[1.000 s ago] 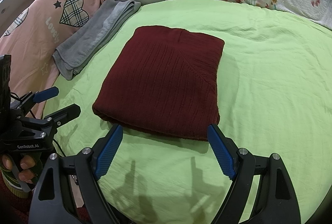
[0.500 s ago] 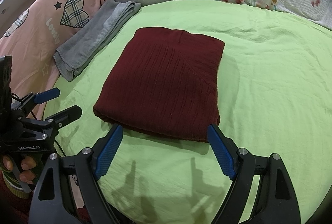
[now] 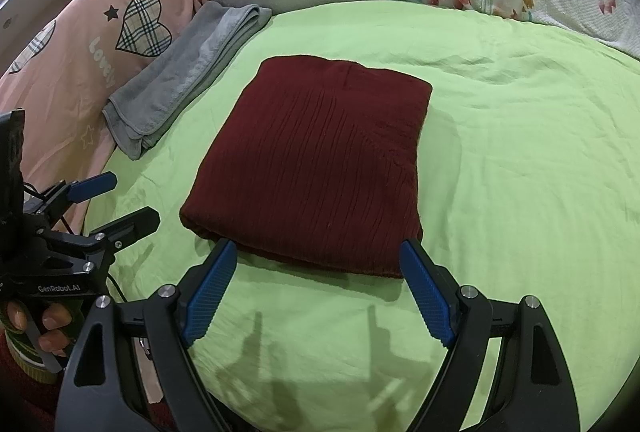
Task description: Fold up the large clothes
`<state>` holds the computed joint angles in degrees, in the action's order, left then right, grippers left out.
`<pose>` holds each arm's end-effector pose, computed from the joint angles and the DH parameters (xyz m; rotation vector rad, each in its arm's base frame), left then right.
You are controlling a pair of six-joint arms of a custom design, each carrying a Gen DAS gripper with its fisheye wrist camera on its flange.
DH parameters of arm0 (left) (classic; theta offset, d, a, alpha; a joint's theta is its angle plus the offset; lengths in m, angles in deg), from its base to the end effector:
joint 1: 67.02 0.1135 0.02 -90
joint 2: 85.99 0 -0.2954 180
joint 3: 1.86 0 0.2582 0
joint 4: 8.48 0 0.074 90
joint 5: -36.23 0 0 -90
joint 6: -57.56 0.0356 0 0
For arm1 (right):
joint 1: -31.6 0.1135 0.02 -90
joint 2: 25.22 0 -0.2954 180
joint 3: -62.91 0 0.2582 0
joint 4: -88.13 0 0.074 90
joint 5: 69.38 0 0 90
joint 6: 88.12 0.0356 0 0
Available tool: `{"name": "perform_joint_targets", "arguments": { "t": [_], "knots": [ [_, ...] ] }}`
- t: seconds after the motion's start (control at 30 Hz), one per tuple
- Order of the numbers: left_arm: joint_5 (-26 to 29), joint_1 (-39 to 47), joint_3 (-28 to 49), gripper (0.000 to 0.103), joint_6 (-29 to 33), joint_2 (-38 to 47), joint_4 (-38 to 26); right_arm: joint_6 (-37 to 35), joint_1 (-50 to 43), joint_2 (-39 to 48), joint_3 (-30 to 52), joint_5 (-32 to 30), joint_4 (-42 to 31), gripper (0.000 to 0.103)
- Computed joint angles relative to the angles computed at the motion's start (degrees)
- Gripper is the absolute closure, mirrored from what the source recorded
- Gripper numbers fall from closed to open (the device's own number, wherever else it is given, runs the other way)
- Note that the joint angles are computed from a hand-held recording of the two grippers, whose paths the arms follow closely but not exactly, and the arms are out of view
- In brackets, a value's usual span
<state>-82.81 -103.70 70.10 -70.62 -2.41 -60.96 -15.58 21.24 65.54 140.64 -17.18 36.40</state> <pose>0.2395 -0.1569 0.2605 -0.1801 2.4766 0.1634 0.3177 -0.0359 0.2583 -0.3433 2.4631 0.6906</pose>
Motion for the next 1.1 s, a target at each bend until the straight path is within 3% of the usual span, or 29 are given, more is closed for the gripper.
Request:
{"name": "perform_joint_targets", "arguments": {
  "t": [1.1],
  "knots": [
    [0.6, 1.8, 1.0, 0.001, 2.8, 2.0, 0.8, 1.5, -0.3, 2.7, 2.2, -0.4, 0.7, 0.019]
  ]
}}
